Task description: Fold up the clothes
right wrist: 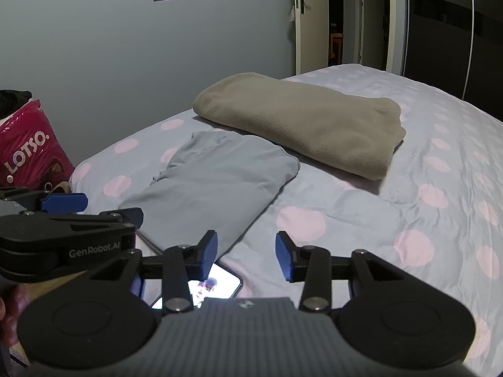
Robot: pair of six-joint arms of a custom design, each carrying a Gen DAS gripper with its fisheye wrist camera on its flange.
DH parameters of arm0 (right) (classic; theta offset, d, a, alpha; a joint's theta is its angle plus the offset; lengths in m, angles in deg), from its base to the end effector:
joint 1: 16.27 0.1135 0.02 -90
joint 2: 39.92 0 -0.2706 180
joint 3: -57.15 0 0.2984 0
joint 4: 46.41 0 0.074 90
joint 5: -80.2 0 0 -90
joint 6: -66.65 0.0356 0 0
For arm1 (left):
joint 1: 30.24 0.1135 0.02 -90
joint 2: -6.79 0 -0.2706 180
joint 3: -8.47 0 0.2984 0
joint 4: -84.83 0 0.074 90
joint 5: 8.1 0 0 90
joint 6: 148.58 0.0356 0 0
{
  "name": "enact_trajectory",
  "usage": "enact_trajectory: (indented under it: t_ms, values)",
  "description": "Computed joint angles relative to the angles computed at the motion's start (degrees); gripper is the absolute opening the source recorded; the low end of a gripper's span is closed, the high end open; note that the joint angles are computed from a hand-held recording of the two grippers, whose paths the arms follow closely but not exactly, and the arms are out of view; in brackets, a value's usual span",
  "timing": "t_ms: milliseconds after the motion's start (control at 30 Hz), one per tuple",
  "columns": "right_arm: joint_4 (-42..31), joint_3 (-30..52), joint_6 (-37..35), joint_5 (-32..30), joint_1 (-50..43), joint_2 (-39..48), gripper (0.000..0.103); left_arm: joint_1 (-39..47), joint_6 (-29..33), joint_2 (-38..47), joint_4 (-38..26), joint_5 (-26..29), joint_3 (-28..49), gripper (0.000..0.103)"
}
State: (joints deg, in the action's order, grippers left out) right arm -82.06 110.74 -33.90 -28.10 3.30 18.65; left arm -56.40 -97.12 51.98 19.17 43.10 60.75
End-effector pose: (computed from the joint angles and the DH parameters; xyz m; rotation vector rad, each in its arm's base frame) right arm 0.2393 0.0969 0.2483 -0.7520 2.1481 0.4465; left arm 0.1700 -0.0587 0.2555 -0.4768 2.2728 0.3396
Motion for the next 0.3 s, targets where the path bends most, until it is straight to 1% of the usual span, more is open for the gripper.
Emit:
enact_trajectory:
  t_ms: [300]
  values:
    - [-0.13, -0.09, 0.09, 0.09, 0.17, 0.07, 0.045, 0.02, 0.55, -0.56, 0.6, 0.09, -0.18, 0.064]
